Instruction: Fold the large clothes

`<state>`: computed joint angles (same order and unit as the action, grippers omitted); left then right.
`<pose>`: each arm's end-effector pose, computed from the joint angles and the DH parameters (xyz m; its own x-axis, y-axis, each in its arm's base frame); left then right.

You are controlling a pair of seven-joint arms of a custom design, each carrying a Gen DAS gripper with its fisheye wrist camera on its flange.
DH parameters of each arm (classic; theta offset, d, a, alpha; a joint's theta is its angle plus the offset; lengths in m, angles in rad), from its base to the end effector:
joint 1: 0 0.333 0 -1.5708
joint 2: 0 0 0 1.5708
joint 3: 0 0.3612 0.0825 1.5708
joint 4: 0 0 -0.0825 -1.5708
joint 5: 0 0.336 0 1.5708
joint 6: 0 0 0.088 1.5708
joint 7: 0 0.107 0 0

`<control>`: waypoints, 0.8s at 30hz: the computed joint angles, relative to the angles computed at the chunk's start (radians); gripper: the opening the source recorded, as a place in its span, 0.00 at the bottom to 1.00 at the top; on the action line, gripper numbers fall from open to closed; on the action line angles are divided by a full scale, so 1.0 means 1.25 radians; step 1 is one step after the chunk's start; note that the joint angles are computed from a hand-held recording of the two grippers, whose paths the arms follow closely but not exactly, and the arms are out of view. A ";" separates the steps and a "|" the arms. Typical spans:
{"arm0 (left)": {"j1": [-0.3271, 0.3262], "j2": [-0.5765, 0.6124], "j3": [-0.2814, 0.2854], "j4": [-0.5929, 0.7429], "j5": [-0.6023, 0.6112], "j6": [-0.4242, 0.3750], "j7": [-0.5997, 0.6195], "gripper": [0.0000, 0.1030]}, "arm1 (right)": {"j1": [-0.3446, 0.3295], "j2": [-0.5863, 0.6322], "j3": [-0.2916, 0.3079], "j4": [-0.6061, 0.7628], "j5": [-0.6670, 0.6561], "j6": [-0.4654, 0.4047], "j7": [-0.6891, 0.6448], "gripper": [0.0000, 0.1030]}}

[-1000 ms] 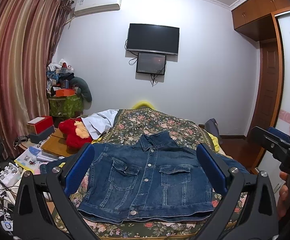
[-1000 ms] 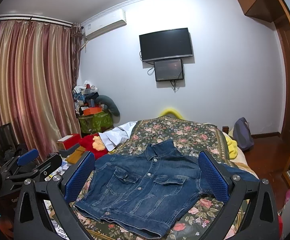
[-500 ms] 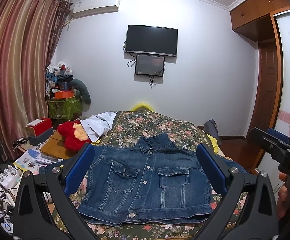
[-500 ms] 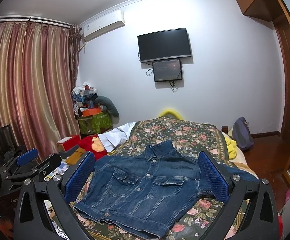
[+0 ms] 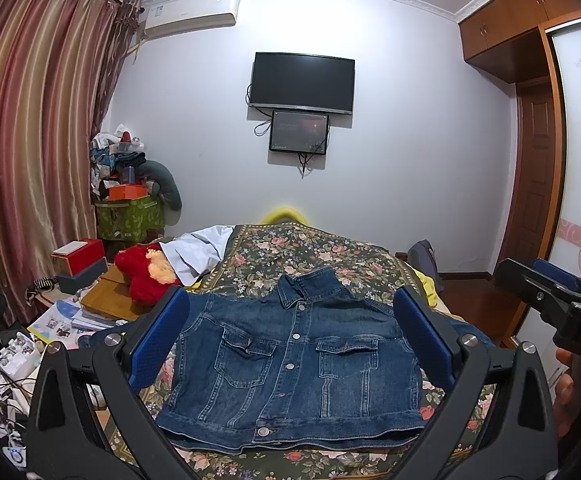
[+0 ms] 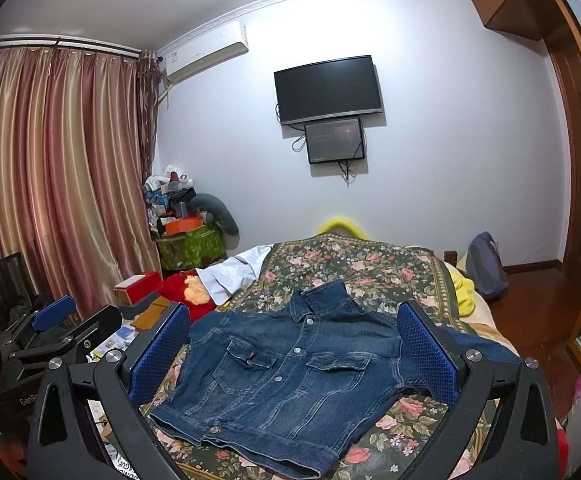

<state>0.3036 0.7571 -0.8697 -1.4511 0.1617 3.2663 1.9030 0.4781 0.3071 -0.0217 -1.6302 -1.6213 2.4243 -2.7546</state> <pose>0.7138 -0.1789 0.5560 -0.5354 -0.8405 0.0827 -0.2502 0.0643 -0.9661 0.5936 0.2894 0.5596 -0.3032 -0.9480 -0.0962 -0.1961 0.1609 -0.9673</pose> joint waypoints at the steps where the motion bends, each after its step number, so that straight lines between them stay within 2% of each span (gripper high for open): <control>1: 0.000 0.002 0.000 0.002 0.001 0.000 0.001 1.00 | 0.000 0.001 0.000 0.001 0.000 0.001 -0.001 1.00; 16: 0.002 0.001 -0.003 0.000 -0.002 -0.008 0.003 1.00 | -0.001 -0.003 0.001 -0.011 -0.007 -0.001 0.014 1.00; 24: -0.028 0.009 0.021 0.044 -0.037 -0.044 0.024 1.00 | -0.008 0.010 -0.002 -0.002 0.009 0.013 0.006 1.00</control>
<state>0.2688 0.7683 -0.8433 -1.3960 0.1159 3.2108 1.9328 0.4684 0.3203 -0.0238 -1.6322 -1.6106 2.4400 -2.7474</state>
